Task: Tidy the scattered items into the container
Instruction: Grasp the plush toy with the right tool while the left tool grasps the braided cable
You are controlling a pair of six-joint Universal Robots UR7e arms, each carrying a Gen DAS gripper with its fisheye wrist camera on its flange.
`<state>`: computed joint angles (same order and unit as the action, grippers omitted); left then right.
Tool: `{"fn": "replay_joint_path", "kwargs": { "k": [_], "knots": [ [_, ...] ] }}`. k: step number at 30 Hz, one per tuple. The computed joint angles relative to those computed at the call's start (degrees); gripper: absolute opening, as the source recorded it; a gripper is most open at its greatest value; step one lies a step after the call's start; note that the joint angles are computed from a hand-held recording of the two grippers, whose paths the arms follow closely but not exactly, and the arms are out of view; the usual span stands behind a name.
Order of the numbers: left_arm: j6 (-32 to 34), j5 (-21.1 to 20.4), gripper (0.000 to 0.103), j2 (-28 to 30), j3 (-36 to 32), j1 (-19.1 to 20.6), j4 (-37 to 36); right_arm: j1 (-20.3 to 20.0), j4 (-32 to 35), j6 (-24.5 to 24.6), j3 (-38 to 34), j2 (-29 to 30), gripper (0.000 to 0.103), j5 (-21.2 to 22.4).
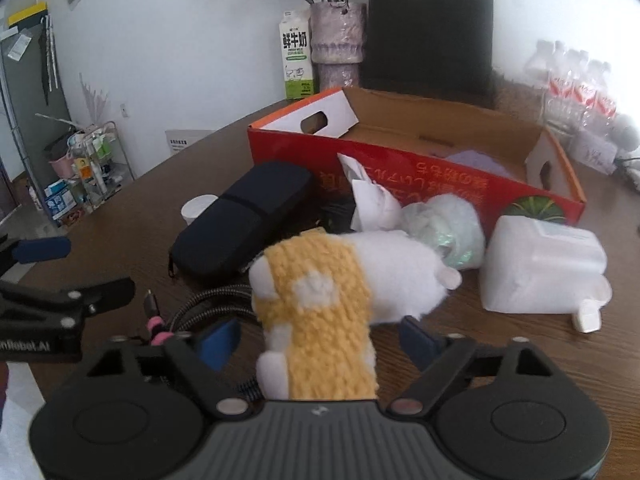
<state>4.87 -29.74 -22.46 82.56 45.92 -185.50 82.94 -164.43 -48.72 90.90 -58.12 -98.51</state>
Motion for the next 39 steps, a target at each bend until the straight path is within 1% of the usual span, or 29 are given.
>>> {"fn": "replay_joint_path", "kwargs": {
  "k": [1, 2, 3, 7, 12, 17, 23, 27, 30, 33, 39],
  "knots": [
    [0.09, -0.34, 0.103, 0.02, -0.13, 0.06, 0.06, -0.02, 0.41, 0.0, -0.08, 0.04, 0.062, 0.13],
    [0.12, -0.63, 0.103, 0.05, -0.26, 0.11, 0.22, 0.0, 0.73, -0.15, -0.15, 0.13, 0.05, 0.06],
    [0.15, -0.79, 0.103, 0.08, -0.36, 0.16, 0.38, -0.04, 0.83, -0.29, -0.13, 0.15, 0.048, -0.07],
    [-0.27, -1.13, 0.103, 0.13, -0.66, 0.28, 1.38, -0.51, 1.47, -0.55, 0.03, -0.17, 0.046, 1.09],
    [-1.24, -0.92, 0.103, -0.08, -0.47, 0.12, 2.35, -1.03, 0.32, -0.1, 1.02, -0.98, 0.044, 2.81],
    [-1.93, -1.55, 0.103, 0.08, -1.19, -0.12, 4.55, -1.45, -4.01, -1.21, 4.19, -3.08, 0.044, 4.17],
    [-1.45, -3.99, 0.103, 1.27, -3.34, -0.57, 7.56, -2.7, -8.64, -2.85, 7.95, -6.42, 0.044, 5.07],
    [-2.39, -5.5, 0.103, 2.65, -6.1, -0.78, 11.98, -3.79, -11.26, -3.71, 9.76, -8.52, 0.044, 5.67],
    [-4.84, -6.87, 0.103, 3.43, -8.44, -0.57, 16.88, -4.53, -13.03, -4.06, 10.35, -9.24, 0.044, 5.68],
    [-6.63, -8.58, 0.103, 4.0, -10.3, -0.21, 20.59, -5.34, -13.22, -3.61, 10.28, -9.64, 0.045, 5.72],
    [-6.71, -8.55, 0.103, 5.39, -13.86, -0.06, 26.89, -6.5, -12.23, -2.85, 9.83, -9.83, 0.045, 6.72]
  ]
}}
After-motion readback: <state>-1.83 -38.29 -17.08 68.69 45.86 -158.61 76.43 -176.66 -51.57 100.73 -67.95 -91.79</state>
